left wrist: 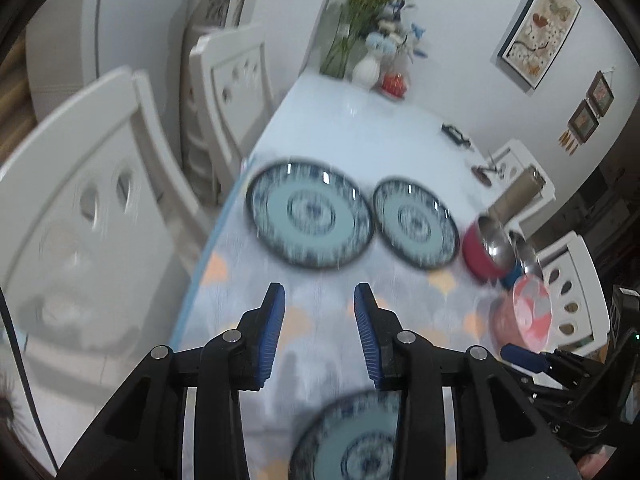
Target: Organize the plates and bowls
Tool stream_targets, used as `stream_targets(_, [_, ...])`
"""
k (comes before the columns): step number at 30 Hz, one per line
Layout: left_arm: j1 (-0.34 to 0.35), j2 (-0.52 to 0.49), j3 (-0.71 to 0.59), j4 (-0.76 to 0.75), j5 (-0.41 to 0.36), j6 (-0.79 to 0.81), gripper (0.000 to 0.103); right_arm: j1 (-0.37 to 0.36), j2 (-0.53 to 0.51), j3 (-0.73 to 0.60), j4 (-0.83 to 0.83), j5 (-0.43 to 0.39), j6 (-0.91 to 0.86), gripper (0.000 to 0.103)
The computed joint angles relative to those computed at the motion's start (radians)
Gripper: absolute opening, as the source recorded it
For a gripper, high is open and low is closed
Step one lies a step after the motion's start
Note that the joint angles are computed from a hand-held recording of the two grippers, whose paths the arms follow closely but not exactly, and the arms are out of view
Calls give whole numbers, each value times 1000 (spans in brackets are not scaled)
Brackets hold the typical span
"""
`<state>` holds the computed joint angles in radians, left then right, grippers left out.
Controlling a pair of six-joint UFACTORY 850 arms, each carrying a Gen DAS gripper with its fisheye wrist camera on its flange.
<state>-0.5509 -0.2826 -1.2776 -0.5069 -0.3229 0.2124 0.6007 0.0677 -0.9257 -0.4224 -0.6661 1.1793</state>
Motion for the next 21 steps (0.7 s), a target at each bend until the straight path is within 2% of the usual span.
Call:
stream_targets(5, [19,-104,-134,60,-30,-46,35,-71,-62,-68,4,60,-72,43])
stream_targets(10, [35,-226,-268,131,-80,-113,35,-142,-140,-121,111,133,-203,43])
stream_targets(21, [39,-421,-506,213,-168,-130,35,-216,-261,-182,289,195,-349,43])
